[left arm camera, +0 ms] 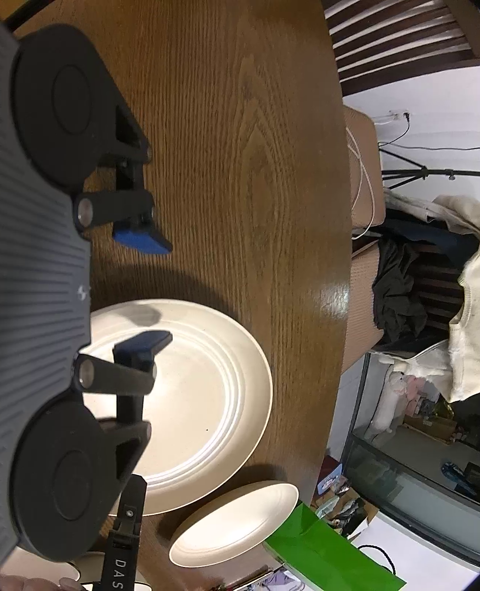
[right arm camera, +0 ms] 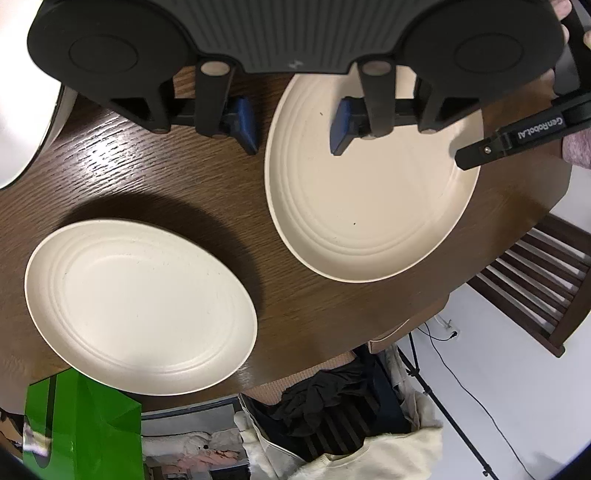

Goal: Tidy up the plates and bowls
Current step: 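Close the right gripper on a cream plate rim while the left gripper grasps another plate, then lift the held cream plates with both grippers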

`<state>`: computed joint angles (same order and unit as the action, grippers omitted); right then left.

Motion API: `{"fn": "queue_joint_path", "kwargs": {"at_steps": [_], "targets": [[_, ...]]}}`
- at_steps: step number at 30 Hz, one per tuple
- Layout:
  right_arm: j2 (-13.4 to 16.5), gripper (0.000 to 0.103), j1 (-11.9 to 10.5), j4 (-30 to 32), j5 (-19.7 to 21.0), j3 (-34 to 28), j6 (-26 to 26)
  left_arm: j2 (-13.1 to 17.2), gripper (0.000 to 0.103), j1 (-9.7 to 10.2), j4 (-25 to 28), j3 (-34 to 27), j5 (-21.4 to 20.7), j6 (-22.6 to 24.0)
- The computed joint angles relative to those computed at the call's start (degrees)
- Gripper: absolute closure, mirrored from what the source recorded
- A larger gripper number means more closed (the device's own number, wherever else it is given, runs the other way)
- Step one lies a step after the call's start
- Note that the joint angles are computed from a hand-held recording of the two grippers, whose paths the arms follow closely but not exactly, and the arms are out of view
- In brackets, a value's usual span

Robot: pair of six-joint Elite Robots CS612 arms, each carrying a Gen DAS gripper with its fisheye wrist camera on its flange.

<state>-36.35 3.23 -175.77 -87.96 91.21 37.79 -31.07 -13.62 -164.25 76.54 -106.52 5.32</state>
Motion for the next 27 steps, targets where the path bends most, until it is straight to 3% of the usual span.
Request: {"fn": "queue_joint_path", "kwargs": {"at_steps": [1, 3, 4, 8, 27], "targets": [[0.06, 0.066, -0.02, -0.26, 0.09, -0.02, 0.14, 0.19, 0.066, 0.09, 0.09, -0.23, -0.56, 0.15], [0.15, 0.072, -0.03, -0.34, 0.11, -0.12, 0.57, 0.52, 0.085, 0.29, 0.68, -0.8, -1.82, 0.56], [0.21, 0.074, 0.01, -0.16, -0.15, -0.26, 0.71, 0.74, 0.088, 0.4, 1.29, -1.27, -2.49, 0.65], [0.25, 0.092, 0.23, 0.34, -1.29, -0.39, 1.45, 0.84, 0.089, 0.5, 0.04, -0.98, -2.98, 1.31], [0.29, 0.093, 0.33, -2.69, -1.89, -0.08, -0.23, -0.58, 0.09, 0.29, -4.14, 0.79, -1.4, 0.5]]}}
